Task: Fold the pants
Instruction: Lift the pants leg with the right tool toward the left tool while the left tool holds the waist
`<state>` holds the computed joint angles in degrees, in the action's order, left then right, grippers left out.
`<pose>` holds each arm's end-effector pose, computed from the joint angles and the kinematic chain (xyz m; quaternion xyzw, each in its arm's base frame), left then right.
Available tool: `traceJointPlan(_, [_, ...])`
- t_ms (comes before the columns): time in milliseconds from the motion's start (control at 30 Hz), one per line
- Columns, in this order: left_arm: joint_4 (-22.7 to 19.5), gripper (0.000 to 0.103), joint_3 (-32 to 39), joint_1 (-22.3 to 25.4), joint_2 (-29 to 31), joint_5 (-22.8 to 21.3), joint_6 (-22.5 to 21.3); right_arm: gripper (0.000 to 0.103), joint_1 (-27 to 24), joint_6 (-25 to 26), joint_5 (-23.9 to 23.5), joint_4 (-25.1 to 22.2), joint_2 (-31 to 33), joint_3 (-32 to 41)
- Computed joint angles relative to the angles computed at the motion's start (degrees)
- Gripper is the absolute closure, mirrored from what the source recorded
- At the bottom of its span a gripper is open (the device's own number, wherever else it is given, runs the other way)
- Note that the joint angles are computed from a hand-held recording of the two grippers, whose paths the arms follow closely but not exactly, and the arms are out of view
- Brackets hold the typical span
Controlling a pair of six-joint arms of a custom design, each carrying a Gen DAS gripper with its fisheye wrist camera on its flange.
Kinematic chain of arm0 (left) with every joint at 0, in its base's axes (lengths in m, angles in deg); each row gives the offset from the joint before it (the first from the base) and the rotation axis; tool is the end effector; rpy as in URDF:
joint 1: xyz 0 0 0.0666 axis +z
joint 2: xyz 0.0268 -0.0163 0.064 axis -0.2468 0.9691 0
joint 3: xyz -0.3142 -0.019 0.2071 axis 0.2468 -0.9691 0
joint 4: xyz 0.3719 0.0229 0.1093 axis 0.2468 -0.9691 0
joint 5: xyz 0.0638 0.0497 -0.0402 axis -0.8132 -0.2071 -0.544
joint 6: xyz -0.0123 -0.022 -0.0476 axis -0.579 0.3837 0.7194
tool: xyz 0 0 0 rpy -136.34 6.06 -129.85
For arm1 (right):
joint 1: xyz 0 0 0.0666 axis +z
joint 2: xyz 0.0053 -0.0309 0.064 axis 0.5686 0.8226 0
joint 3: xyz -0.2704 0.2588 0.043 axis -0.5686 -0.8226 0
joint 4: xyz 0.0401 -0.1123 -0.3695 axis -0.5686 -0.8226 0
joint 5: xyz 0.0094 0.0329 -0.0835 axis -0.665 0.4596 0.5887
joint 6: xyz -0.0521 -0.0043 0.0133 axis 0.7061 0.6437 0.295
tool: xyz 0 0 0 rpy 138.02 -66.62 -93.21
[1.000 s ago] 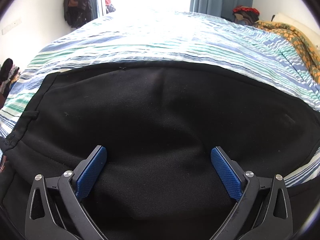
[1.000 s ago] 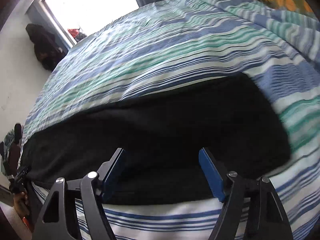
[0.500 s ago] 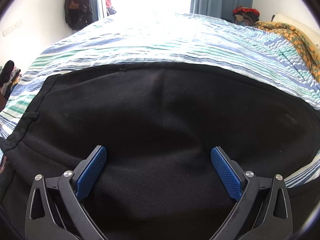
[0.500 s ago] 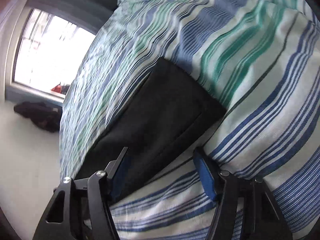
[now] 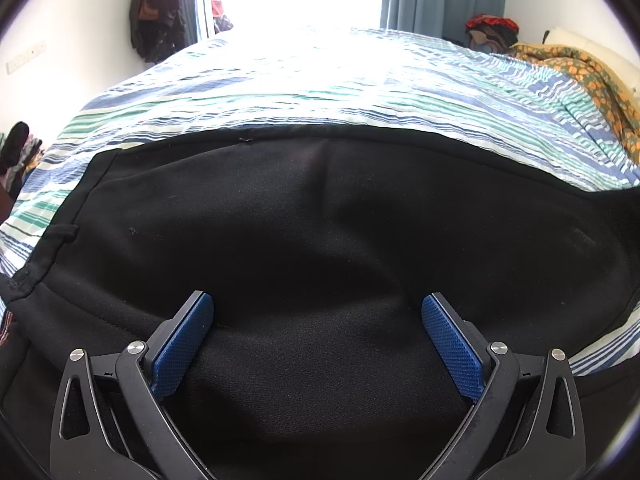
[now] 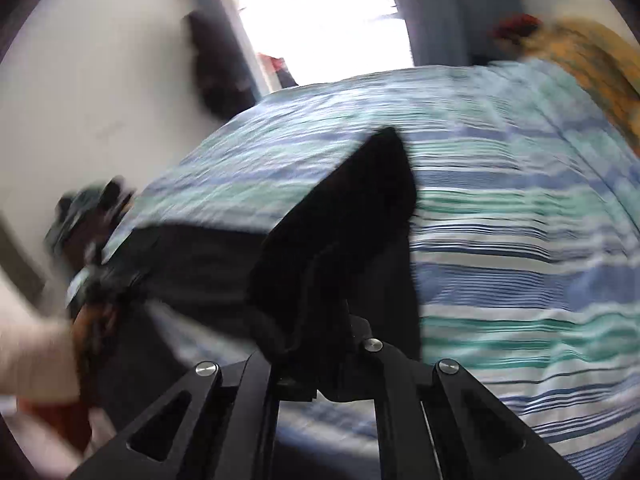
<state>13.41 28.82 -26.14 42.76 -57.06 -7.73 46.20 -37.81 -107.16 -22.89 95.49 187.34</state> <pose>0.3690 -0.0619 0.4209 -0.2500 0.9037 0.0904 0.3358 0.5065 0.1257 0.5175 -0.4106 0.8123 0.2689 0.3152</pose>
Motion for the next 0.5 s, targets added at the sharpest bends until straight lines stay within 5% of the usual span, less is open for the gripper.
traceJointPlan(67, [-0.4, 0.001, 0.3, 0.0, 0.2, -0.1, 0.0, 0.097, 1.4, 10.7, 0.3, -5.9, -5.2, -6.2])
traceJointPlan(167, [-1.2, 0.001, 0.8, 0.1, 0.7, -0.1, 0.0, 0.096, -0.9, 18.8, 7.5, -5.5, -10.1, -15.9])
traceJointPlan(300, [-2.0, 0.001, 1.4, 0.2, 1.2, 0.2, -0.1, 0.095, -10.8, 17.2, 15.0, 2.8, -8.2, -19.0])
traceJointPlan(367, [-2.9, 0.001, 2.0, 0.0, 1.6, 0.0, -0.1, 0.095, -15.4, 15.9, 8.5, -2.4, -3.9, -14.3])
traceJointPlan(500, [-4.1, 0.001, 2.7, -0.1, 2.0, 0.0, 0.1, 0.088, -16.2, 14.8, 4.6, -9.9, -0.9, -9.4])
